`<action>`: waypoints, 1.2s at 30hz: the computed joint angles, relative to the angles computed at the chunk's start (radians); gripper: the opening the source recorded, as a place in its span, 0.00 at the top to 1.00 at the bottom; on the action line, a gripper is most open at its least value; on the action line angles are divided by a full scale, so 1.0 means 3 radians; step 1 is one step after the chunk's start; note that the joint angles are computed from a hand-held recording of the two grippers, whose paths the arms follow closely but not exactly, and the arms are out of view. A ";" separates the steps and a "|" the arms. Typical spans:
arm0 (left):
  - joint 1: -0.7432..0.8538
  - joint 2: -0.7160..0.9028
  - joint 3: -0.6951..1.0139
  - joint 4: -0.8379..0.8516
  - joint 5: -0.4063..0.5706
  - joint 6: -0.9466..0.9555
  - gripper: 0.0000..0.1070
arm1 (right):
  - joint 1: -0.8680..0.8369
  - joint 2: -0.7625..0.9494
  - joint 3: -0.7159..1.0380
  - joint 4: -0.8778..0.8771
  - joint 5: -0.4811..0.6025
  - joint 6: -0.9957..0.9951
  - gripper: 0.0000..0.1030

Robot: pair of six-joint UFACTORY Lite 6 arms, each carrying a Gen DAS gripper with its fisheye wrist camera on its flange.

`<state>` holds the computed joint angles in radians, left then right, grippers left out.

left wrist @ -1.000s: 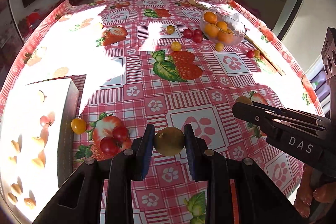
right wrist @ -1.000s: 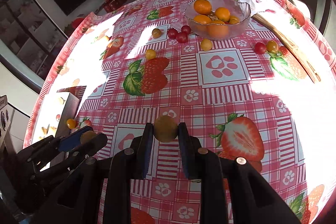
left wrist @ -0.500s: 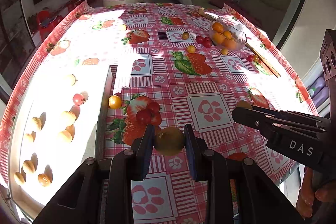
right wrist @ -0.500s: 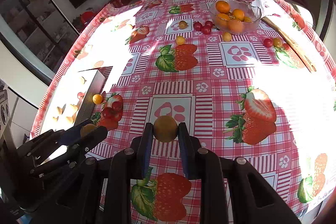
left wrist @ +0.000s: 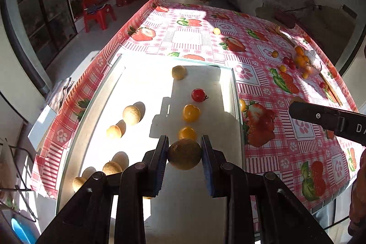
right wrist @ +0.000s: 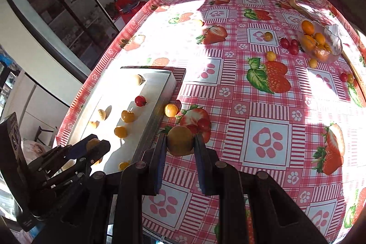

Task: Organize fruits
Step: 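Carry both held fruits over the white tray, then open both grippers to drop the fruits into the white tray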

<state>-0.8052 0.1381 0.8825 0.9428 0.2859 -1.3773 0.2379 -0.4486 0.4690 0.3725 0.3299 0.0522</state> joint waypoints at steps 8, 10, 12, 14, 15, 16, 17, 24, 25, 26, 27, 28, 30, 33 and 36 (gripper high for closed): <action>0.0348 0.0441 0.0187 -0.0075 -0.0073 0.0255 0.72 | 0.0326 0.1323 0.0983 0.0194 -0.0228 -0.0134 0.74; 0.0367 0.0565 0.0271 -0.0118 -0.0064 0.0313 0.72 | 0.0350 0.1638 0.1253 0.0144 -0.0236 -0.0123 0.74; 0.0365 0.0665 0.0340 -0.0171 -0.0035 0.0357 0.72 | 0.0352 0.1945 0.1514 0.0074 -0.0244 -0.0093 0.74; 0.0374 0.0734 0.0388 -0.0238 -0.0024 0.0422 0.72 | 0.0335 0.2236 0.1757 0.0067 -0.0235 -0.0096 0.74; 0.0374 0.0767 0.0417 -0.0261 -0.0017 0.0443 0.72 | 0.0321 0.2370 0.1866 0.0099 -0.0228 -0.0121 0.74; 0.0380 0.0791 0.0435 -0.0271 -0.0008 0.0459 0.72 | 0.0303 0.2513 0.1983 0.0144 -0.0220 -0.0161 0.74; 0.0382 0.0800 0.0445 -0.0250 0.0001 0.0448 0.72 | 0.0289 0.2638 0.2084 0.0155 -0.0217 -0.0173 0.74; 0.0340 0.0863 0.0534 -0.0130 0.0114 0.0373 0.72 | 0.0309 0.3240 0.2564 -0.0076 -0.0211 0.0092 0.74; 0.0330 0.0872 0.0539 -0.0091 0.0129 0.0340 0.72 | 0.0340 0.3279 0.2615 -0.0248 -0.0187 0.0262 0.74; 0.0320 0.0879 0.0547 -0.0069 0.0149 0.0320 0.71 | 0.0366 0.3318 0.2661 -0.0365 -0.0169 0.0374 0.74; 0.0314 0.0885 0.0555 -0.0056 0.0165 0.0312 0.71 | 0.0402 0.3340 0.2689 -0.0553 -0.0172 0.0538 0.74; 0.0309 0.0887 0.0555 -0.0033 0.0173 0.0295 0.71 | 0.0435 0.3356 0.2704 -0.0729 -0.0173 0.0689 0.74; 0.0303 0.0886 0.0557 -0.0028 0.0187 0.0293 0.70 | 0.0471 0.3365 0.2726 -0.0953 -0.0152 0.0871 0.74; 0.0266 0.0756 0.0435 0.0358 0.0194 -0.0124 0.29 | 0.0447 0.3300 0.2679 -0.0668 -0.0125 0.0576 0.73; 0.0225 0.0631 0.0349 0.0618 0.0222 -0.0362 0.28 | 0.0503 0.3065 0.2488 -0.0972 -0.0179 0.0874 0.49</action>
<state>-0.7378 0.3275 0.9874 1.1283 0.3524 -1.4859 0.3889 0.4710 1.2153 0.0810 0.2761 0.3145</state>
